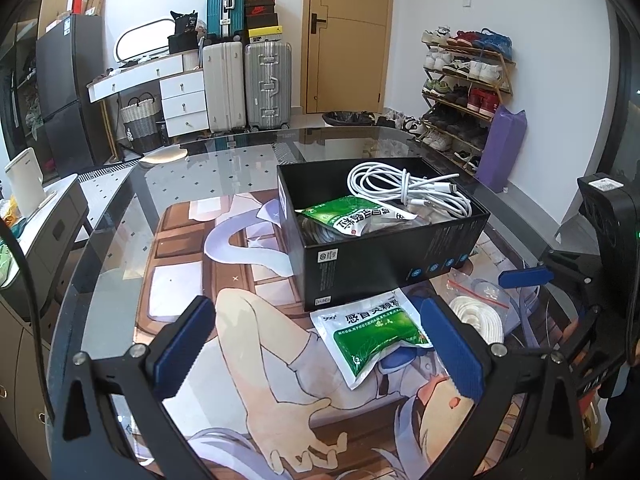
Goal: Organize soft objects
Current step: 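Close the right gripper on the clear bag of coiled white rope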
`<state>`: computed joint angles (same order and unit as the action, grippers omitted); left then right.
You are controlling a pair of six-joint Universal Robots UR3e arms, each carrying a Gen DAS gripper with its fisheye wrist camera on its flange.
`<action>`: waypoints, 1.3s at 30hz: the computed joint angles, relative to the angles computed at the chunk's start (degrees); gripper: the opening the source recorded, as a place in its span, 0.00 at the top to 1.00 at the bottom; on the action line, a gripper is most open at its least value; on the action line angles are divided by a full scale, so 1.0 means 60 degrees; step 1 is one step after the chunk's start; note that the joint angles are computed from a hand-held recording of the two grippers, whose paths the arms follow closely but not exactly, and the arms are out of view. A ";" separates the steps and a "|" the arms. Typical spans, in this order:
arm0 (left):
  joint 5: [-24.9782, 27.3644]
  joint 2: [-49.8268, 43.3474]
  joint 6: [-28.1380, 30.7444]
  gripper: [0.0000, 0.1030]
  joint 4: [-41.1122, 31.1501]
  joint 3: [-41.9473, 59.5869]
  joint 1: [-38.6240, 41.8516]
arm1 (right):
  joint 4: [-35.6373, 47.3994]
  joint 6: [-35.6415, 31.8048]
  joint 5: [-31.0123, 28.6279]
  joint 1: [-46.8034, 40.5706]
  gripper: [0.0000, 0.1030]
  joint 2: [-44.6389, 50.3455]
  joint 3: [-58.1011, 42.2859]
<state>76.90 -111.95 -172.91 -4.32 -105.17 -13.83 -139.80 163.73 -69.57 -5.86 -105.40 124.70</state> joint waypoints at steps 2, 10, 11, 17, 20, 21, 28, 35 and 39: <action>-0.0081 -0.0002 0.0019 0.00 -0.0125 0.0039 0.0023 | -0.0109 0.0074 -0.0153 0.0249 0.01 0.0211 -0.0073; -0.0116 0.0008 0.0039 0.00 -0.0221 0.0061 0.0032 | -0.0419 0.0131 -0.0319 0.0529 0.01 0.0471 -0.0002; -0.0116 0.0008 0.0039 0.00 -0.0221 0.0061 0.0032 | -0.0542 0.0155 -0.0328 0.0521 0.01 0.0357 0.0052; -0.0124 -0.0060 0.0009 0.00 -0.0180 0.0079 0.0043 | -0.0469 0.0038 -0.0311 0.0690 0.01 0.0006 0.0062; -0.0154 -0.0078 0.0032 0.00 -0.0133 0.0075 0.0062 | -0.0648 0.0180 -0.0681 0.1066 0.01 0.0423 -0.0052; -0.0169 -0.0069 0.0041 0.00 -0.0111 0.0049 0.0078 | -0.0666 0.0231 -0.0791 0.1174 0.01 0.0607 -0.0114; -0.0158 -0.0082 0.0009 0.00 -0.0154 0.0059 0.0121 | -0.1379 0.0488 -0.1752 0.1894 0.01 0.1371 -0.0168; -0.0147 -0.0079 0.0068 0.00 -0.0222 0.0069 0.0103 | -0.1774 0.0599 -0.1921 0.2044 0.01 0.1505 -0.0027; -0.0147 -0.0061 0.0061 0.00 -0.0209 0.0042 0.0102 | -0.1859 0.0227 -0.1626 0.1933 0.22 0.1101 0.0291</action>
